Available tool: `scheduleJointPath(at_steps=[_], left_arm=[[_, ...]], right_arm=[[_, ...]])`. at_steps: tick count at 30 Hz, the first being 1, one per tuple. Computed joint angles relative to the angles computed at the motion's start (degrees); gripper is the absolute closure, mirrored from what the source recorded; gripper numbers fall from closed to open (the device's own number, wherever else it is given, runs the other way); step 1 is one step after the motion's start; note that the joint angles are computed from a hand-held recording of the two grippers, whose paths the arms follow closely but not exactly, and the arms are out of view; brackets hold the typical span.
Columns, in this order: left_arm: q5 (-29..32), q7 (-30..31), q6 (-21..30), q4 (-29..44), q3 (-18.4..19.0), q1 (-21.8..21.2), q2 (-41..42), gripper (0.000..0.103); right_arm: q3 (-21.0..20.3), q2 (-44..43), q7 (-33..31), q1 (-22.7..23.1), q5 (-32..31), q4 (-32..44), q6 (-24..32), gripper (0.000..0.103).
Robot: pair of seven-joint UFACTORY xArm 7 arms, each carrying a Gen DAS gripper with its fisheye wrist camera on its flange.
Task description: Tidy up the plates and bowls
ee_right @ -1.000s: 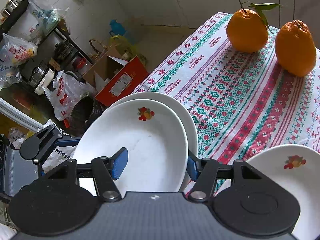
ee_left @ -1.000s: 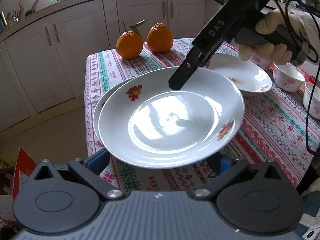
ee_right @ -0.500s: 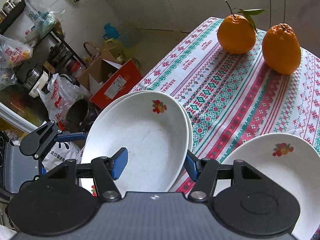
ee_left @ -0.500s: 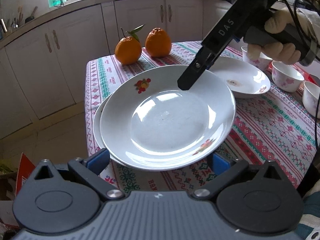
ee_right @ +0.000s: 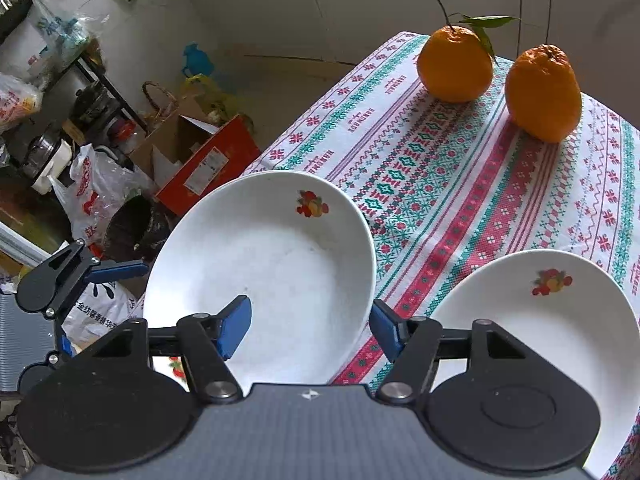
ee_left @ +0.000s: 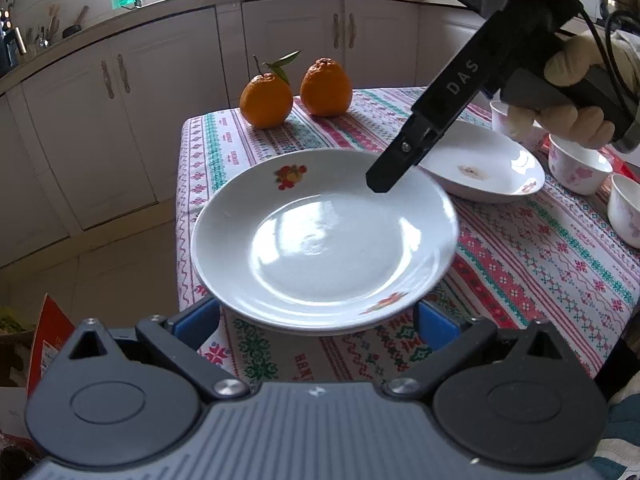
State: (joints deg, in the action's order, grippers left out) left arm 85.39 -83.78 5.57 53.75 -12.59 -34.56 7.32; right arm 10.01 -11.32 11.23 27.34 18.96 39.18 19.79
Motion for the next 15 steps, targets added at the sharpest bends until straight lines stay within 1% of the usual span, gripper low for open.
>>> scheduleJointPath(at_steps=[1,4,6,8,9,12,13,15], left_arm=[[0.2,-0.3,0.3,0.1,0.0,-0.1,0.0,0.001],[1.6,-2.0,-0.2,0.0,0.0,0.1,-0.4,0.001],[2.6,-2.9,0.0,-0.2,-0.3,0.1,-0.8,0.001],[4.0,-4.5,0.3,-0.3,-0.7,0.1,-1.3,0.001],[4.4,-5.0,0.4,-0.4,-1.0,0.1,-1.6,0.001],[5.4,-6.7,1.1,-0.9,-1.7,0.2,-2.5,0.001],[5.9,-7.4,1.4,-1.1,-2.0,0.1,-3.0,0.001],[7.4,-9.2,1.6,-1.4,-2.5,0.2,-3.9,0.001]], right_arm=[[0.1,-0.1,-0.1,0.1,-0.1,-0.2,-0.5,0.033],[1.1,-0.7,2.1,-0.7,-2.9,-0.3,-0.4,0.032],[2.5,-1.7,5.1,-1.6,-6.7,-0.8,-0.5,0.023],[3.7,-3.4,7.8,-2.0,-9.8,-1.7,-1.0,0.02],[4.2,-4.4,9.1,-2.1,-11.1,-2.3,-1.1,0.017],[8.3,-8.2,17.3,-5.1,-18.8,-4.2,-1.2,0.008],[10.1,-9.7,20.5,-6.5,-21.8,-4.9,-1.1,0.006],[14.1,-13.6,27.6,-9.4,-27.5,-6.6,-0.4,0.0]])
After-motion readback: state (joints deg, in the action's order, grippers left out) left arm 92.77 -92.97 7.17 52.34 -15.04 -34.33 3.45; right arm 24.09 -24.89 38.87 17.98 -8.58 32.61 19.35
